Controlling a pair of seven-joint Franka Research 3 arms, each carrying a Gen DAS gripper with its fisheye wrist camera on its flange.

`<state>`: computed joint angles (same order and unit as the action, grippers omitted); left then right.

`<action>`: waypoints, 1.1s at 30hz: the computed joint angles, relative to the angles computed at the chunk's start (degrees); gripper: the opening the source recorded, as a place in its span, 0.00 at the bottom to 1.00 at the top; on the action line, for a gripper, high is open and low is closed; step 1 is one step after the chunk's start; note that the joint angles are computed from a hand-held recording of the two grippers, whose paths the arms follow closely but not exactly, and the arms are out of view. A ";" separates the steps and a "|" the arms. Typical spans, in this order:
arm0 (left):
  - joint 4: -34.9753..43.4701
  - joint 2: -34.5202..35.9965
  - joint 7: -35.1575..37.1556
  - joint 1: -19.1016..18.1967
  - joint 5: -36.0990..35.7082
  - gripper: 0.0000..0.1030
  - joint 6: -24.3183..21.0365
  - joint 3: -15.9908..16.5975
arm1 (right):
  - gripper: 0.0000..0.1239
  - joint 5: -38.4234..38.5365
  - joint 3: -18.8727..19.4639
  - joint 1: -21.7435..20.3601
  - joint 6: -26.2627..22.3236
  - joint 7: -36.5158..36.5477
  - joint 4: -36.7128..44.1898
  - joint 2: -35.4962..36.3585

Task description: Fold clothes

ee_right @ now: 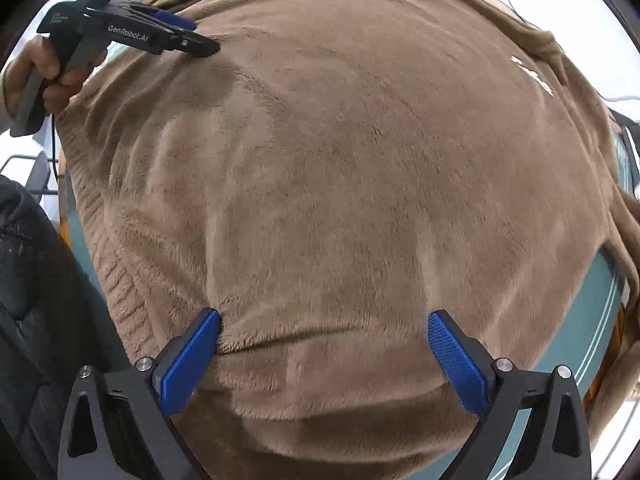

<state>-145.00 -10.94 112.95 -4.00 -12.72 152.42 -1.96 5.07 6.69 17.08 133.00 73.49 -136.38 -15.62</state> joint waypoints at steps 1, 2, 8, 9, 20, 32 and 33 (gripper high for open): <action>0.86 0.19 -0.84 0.24 0.31 0.86 -1.33 -0.05 | 0.83 -0.04 -0.09 -0.15 0.29 0.22 -0.12 -0.10; 1.73 0.42 -1.65 0.48 0.59 0.86 -2.67 -0.12 | 0.83 -0.21 -0.17 -0.30 -0.30 0.29 0.44 0.25; 11.41 2.97 -3.06 2.83 -1.97 0.86 -8.54 0.65 | 0.83 0.57 -1.70 -1.96 -7.31 3.34 9.78 4.74; 13.31 3.70 -4.80 3.62 0.32 0.86 -8.91 0.21 | 0.83 0.59 -1.99 -2.46 -7.21 4.59 11.16 5.14; 47.25 24.67 -7.59 6.24 2.74 0.88 -15.36 -3.59 | 0.83 -8.34 0.36 -4.96 1.10 28.00 20.84 7.46; 88.90 58.34 -15.25 0.57 18.12 0.88 -30.15 -6.29 | 0.83 -20.41 -9.20 -0.93 -7.68 36.35 61.18 44.77; 92.43 60.99 -15.07 -0.03 18.78 0.88 -31.41 -6.15 | 0.83 -20.58 -9.96 -0.40 -9.26 35.62 63.22 46.33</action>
